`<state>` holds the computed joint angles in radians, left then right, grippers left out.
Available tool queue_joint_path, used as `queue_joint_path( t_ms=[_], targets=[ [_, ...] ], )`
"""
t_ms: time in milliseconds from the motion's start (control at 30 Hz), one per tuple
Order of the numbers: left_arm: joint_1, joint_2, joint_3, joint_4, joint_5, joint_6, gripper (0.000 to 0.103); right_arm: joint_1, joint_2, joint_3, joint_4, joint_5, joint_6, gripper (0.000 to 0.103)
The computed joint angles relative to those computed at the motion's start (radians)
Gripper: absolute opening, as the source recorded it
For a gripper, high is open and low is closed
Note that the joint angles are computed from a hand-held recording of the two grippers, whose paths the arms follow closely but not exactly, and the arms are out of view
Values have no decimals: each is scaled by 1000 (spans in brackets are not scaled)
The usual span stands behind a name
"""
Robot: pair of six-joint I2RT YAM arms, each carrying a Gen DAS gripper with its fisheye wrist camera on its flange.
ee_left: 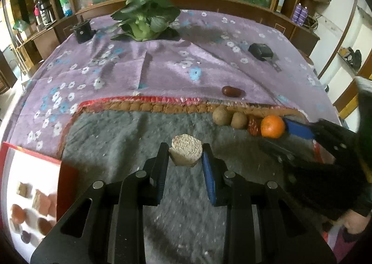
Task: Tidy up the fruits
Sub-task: 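Grasp the orange with the right tool while the left tool carries its cube toward the tray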
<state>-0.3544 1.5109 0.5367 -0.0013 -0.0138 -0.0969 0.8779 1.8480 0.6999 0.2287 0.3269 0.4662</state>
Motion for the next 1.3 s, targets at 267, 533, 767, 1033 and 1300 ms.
queue_joint_path(
  t_ms=[267, 533, 767, 1033, 1300],
  targets=[
    [42, -131, -78, -45, 7, 16, 27, 100, -125, -88, -23, 84, 120, 32],
    [122, -414, -178, -177, 3, 81, 27, 322, -167, -57, -77, 180, 276, 32],
    [375, -668, -229, -356, 100, 243, 27, 443, -95, 82, -115, 221, 293, 32],
    [887, -764, -230, -497, 348, 562, 28, 505, 33, 281, -151, 209, 254, 32],
    [1246, -641, -194, -518, 507, 815, 28, 540, 154, 466, -185, 177, 199, 32]
  ],
)
